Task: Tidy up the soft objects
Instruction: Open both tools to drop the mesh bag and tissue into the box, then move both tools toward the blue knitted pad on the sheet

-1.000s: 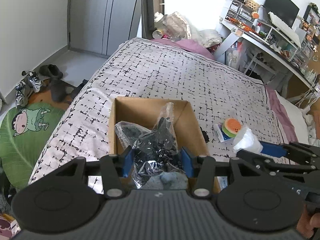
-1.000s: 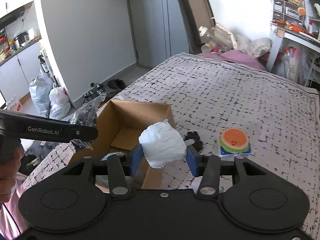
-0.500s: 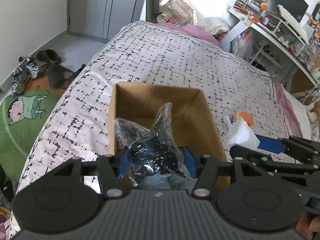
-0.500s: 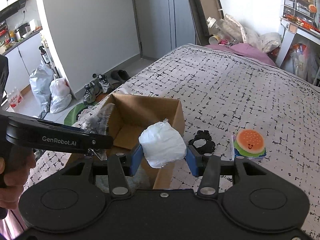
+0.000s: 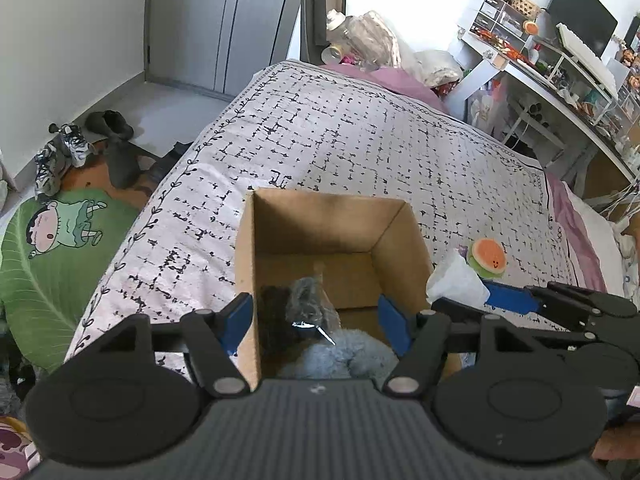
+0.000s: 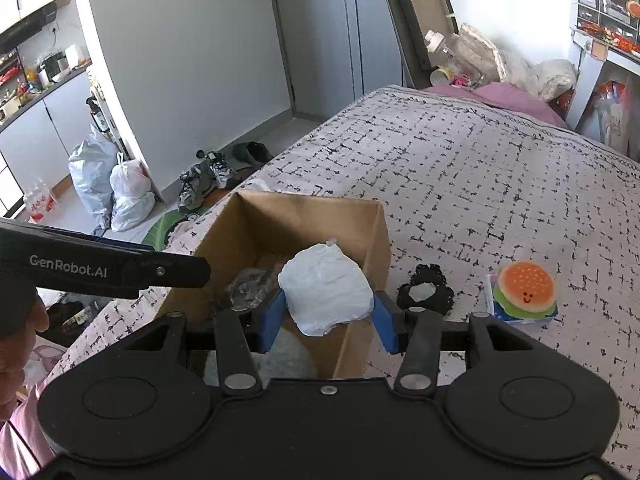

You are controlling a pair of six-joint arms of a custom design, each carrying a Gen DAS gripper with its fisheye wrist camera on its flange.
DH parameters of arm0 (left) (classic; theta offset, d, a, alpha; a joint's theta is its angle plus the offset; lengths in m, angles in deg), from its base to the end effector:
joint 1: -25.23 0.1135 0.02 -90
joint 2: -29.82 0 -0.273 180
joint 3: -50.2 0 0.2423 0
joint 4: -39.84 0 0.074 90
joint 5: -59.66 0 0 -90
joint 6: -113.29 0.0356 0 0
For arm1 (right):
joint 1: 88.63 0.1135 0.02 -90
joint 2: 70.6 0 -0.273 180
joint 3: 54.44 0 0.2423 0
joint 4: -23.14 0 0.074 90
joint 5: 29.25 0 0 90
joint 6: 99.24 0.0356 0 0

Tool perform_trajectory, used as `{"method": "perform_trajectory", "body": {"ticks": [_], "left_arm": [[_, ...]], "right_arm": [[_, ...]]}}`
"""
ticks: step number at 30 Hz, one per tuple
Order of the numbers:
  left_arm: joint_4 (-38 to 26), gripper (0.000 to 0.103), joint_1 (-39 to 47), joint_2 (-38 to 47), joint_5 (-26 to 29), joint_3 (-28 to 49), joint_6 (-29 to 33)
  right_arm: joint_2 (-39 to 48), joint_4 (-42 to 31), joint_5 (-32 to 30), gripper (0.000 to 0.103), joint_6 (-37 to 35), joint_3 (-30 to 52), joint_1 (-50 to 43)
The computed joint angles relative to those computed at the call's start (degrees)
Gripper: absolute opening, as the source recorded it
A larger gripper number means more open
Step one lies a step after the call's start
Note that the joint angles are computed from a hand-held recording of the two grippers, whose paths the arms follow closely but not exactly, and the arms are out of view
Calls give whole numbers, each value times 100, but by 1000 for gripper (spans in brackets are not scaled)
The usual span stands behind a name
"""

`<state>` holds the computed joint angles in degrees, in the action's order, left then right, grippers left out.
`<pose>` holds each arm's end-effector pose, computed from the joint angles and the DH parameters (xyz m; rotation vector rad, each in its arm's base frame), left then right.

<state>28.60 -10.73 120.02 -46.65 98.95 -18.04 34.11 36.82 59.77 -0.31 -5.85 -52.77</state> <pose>0.2229 -0.1494 0.1401 -0.2333 2.4433 -0.2425 0.2471 0.1793 0.1024 -0.5553 2.2813 0.4127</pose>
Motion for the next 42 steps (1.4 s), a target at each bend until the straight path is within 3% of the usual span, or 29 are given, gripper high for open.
{"method": "perform_trajectory", "body": {"ticks": [6, 9, 14, 23, 30, 42], "left_arm": [[-361, 68, -153, -87, -151, 163, 10], [-534, 76, -268, -60, -179, 303, -46], [-784, 79, -477, 38, -246, 535, -101], [-1226, 82, -928, 316, -473, 1070, -283], [-1542, 92, -1237, 472, -690, 1442, -393], [-1909, 96, -1594, 737, -914, 1894, -412]], "right_arm": [[-291, 146, -192, 60, 110, -364, -239], [-459, 227, -275, 60, 54, -597, -436], [-732, 292, -443, 62, -33, -936, -810], [-1318, 383, -777, 80, -257, -1483, -1394], [-1611, 366, -1158, 91, -412, -1740, -1947], [-1856, 312, -1621, 97, -742, -2051, -2614]]}}
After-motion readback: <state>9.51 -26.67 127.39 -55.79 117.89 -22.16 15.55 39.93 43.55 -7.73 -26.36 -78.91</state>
